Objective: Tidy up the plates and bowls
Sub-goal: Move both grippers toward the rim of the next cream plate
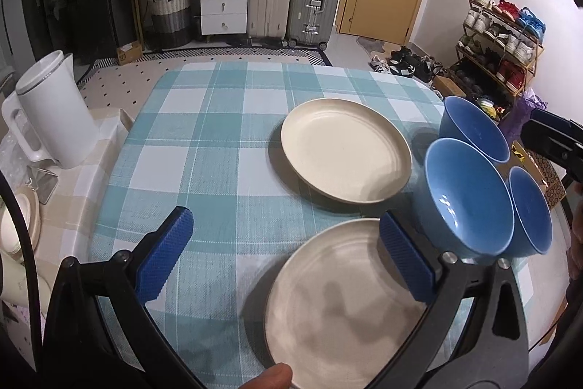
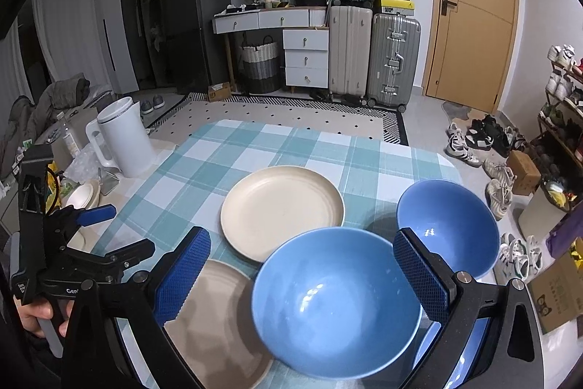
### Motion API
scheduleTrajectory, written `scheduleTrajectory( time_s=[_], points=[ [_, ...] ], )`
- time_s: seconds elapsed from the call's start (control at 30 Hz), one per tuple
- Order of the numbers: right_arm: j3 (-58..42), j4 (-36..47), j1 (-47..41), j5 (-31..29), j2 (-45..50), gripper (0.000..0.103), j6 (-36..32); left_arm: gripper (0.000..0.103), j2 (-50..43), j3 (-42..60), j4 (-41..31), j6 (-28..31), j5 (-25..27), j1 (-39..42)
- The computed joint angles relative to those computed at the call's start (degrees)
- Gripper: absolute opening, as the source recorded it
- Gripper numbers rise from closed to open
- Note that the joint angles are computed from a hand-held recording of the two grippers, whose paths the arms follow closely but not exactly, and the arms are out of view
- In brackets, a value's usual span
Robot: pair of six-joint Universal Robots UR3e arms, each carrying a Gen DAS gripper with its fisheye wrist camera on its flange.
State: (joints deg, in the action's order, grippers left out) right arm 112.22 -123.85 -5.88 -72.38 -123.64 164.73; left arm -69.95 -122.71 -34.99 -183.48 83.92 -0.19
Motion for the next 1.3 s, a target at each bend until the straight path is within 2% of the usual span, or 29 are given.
scheduleTrajectory(
  time_s=[0.7, 1.3],
  points=[
    [-14.89, -2.77, 4.38, -4.64, 26.36, 0.102, 0.15, 0.102, -19.34, 10.06, 3.08, -0.73, -2.88, 2.61],
    [-25.66, -0.53, 5.94, -6.92, 41.6, 0.102, 0.94, 0.1, -32.72, 19.83, 2.26, -0.87, -3.48, 1.9]
  ],
)
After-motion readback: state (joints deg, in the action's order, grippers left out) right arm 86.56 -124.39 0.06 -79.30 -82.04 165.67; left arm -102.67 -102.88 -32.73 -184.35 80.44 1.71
